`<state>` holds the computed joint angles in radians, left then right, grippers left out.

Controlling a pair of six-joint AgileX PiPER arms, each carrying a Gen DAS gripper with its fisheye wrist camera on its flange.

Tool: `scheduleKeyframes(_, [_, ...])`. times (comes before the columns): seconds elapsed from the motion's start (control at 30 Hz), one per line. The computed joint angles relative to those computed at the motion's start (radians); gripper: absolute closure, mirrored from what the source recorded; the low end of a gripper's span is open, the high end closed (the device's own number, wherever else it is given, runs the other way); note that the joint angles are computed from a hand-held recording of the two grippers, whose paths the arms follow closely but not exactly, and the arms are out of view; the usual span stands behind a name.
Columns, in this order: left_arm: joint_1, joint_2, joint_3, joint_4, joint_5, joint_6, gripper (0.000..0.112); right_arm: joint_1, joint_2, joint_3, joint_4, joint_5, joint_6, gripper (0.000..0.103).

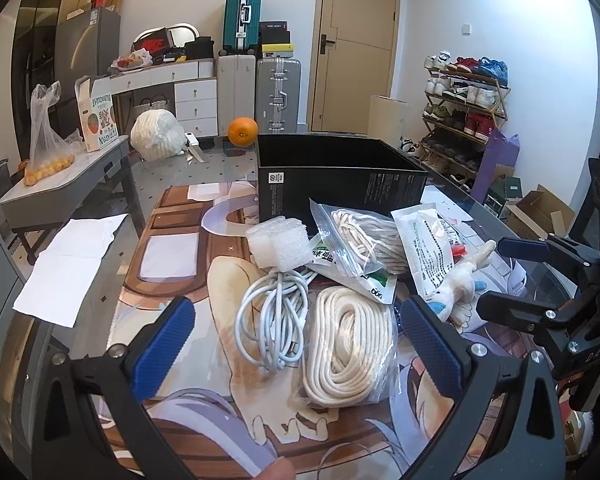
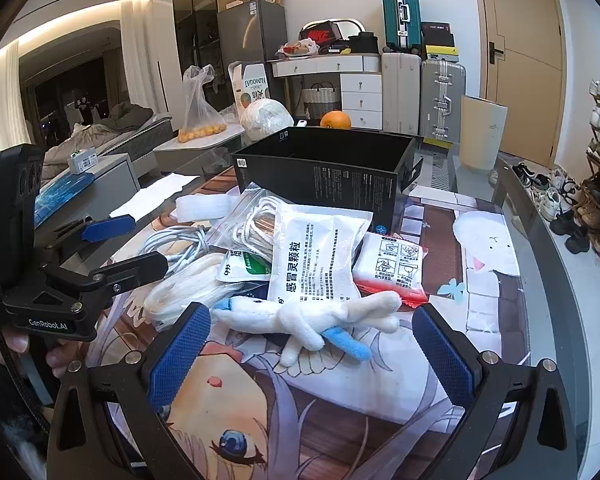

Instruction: Organize soft objects

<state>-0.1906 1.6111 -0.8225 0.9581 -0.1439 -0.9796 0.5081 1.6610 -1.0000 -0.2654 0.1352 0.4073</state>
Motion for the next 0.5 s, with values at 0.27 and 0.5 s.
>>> scheduleKeyframes(0.27, [0.024,0.013,-0.020,0.248,-0.023,-0.238,0.009,-0.004,0.019,-0.037,0.057,0.049,-0.110,0.001])
scheduleKeyframes(0.5, [0.028,0.010,-0.029,0.305,-0.018,-0.247,0.009,-0.026,0.040,-0.076,0.186,0.090,-0.277,0.001])
